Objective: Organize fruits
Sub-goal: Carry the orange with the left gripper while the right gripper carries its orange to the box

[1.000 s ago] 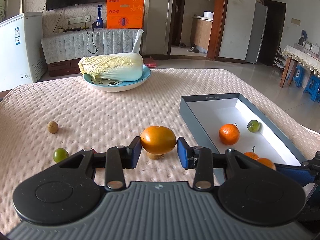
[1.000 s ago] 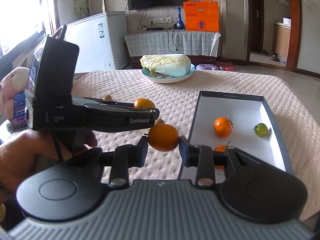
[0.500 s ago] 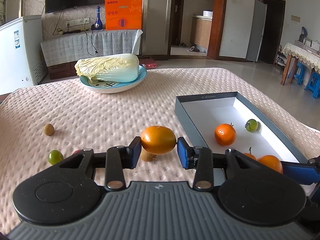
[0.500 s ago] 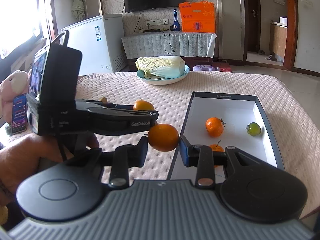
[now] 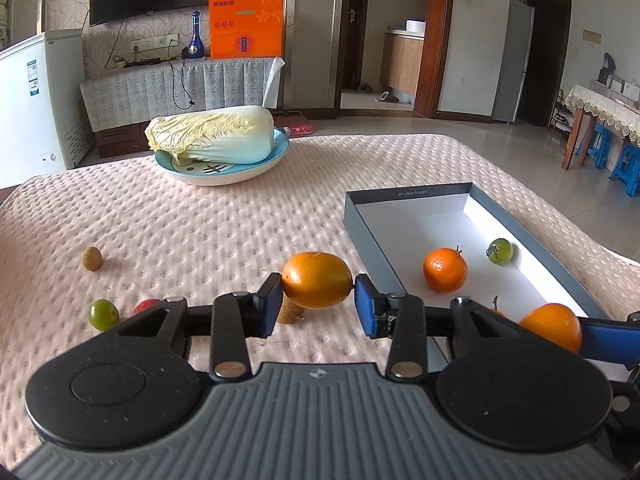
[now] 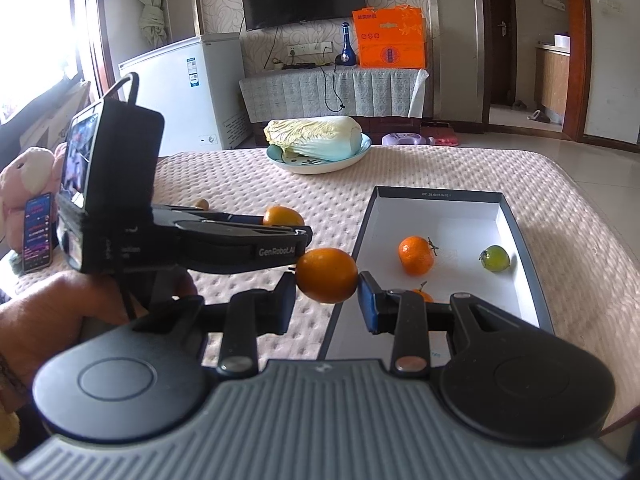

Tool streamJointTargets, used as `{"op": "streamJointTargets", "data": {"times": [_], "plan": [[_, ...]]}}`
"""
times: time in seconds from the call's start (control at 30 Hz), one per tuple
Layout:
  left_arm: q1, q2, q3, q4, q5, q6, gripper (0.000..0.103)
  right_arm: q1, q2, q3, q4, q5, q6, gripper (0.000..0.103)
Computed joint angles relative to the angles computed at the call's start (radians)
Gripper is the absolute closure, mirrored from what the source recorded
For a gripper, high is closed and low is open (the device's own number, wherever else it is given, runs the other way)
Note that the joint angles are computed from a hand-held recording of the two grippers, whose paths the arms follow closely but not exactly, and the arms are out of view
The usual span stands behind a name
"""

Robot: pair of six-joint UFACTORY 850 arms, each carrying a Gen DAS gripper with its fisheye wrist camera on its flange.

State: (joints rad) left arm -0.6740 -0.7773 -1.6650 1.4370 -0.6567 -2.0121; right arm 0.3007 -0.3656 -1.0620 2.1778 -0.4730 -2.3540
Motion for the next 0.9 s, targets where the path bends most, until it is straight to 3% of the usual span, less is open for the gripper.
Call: {"op": "streamJointTargets", "data": {"times": [0.9], "plan": [[-0.018, -0.079, -0.132, -0.039, 0.021, 0.080, 0.058, -0.059, 0.012, 0.017, 0.000, 0.012, 0.005, 0.066]]}}
